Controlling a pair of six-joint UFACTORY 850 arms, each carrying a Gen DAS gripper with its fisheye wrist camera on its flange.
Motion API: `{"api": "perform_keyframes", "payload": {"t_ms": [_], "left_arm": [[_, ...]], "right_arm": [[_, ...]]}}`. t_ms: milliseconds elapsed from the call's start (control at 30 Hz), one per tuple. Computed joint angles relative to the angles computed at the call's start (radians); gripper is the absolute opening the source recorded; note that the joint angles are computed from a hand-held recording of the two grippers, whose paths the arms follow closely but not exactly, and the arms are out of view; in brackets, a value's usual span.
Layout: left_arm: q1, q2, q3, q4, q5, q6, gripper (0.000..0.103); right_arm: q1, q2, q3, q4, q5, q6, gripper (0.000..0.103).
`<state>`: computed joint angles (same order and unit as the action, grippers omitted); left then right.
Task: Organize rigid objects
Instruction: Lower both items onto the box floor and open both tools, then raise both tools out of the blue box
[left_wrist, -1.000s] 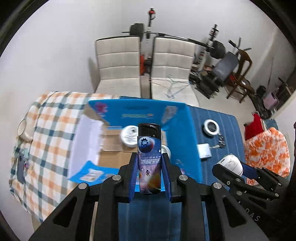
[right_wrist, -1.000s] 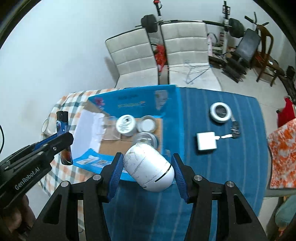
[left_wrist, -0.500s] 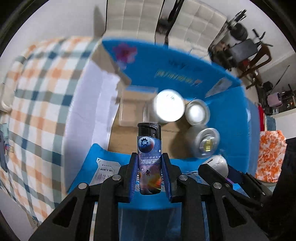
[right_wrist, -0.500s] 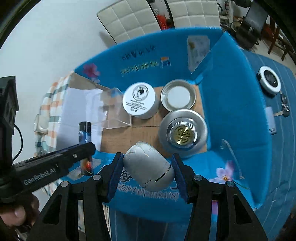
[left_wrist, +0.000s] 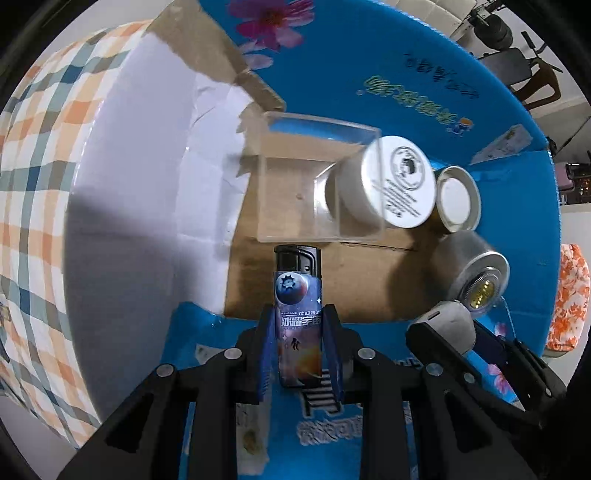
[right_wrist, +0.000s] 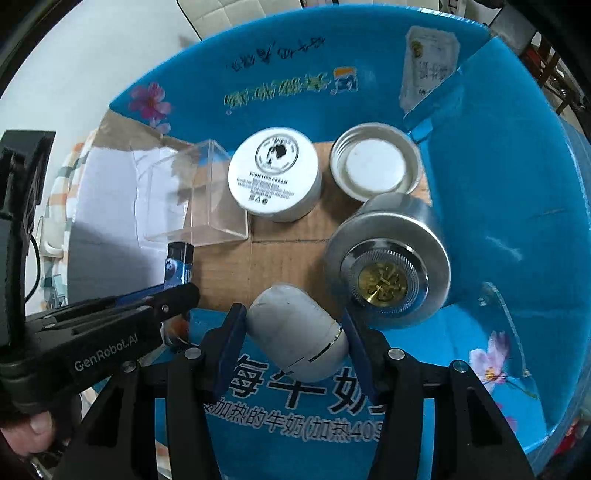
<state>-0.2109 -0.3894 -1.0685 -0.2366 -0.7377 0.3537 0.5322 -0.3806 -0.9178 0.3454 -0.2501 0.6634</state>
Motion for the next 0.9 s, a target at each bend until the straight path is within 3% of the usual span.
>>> {"api": "perform_keyframes", "payload": {"t_ms": [100, 367, 500, 733, 800, 900], "left_arm": [[0.005, -0.009, -0.002, 0.025, 0.006, -0.008, 0.022], [0.015, -0.034, -0.015, 0.054, 0.007, -0.002, 0.022], [0.014, -0.045, -0.024, 0.076, 0.01, -0.004, 0.023], [-0.011, -0.021, -0.02, 0.105, 0.015, -0.035, 0.023], [-0.015, 0.005, -0.007, 0.117, 0.027, -0.035, 0.031], [-0.017, 0.049, 0.015, 0.13, 0.047, -0.047, 0.049]], "right_arm": [[0.013, -0.03, -0.034, -0.118, -0.029, 0.104, 0.056], [0.02, -0.1, -0.102, -0.152, -0.119, 0.165, 0.057], [0.022, -0.103, -0.106, -0.148, -0.134, 0.178, 0.07], [0.036, -0.076, -0.116, -0.256, -0.178, 0.289, 0.077], [0.042, -0.048, -0.104, -0.302, -0.183, 0.336, 0.088], [0.058, 0.013, -0.069, -0.428, -0.191, 0.468, 0.091]]}}
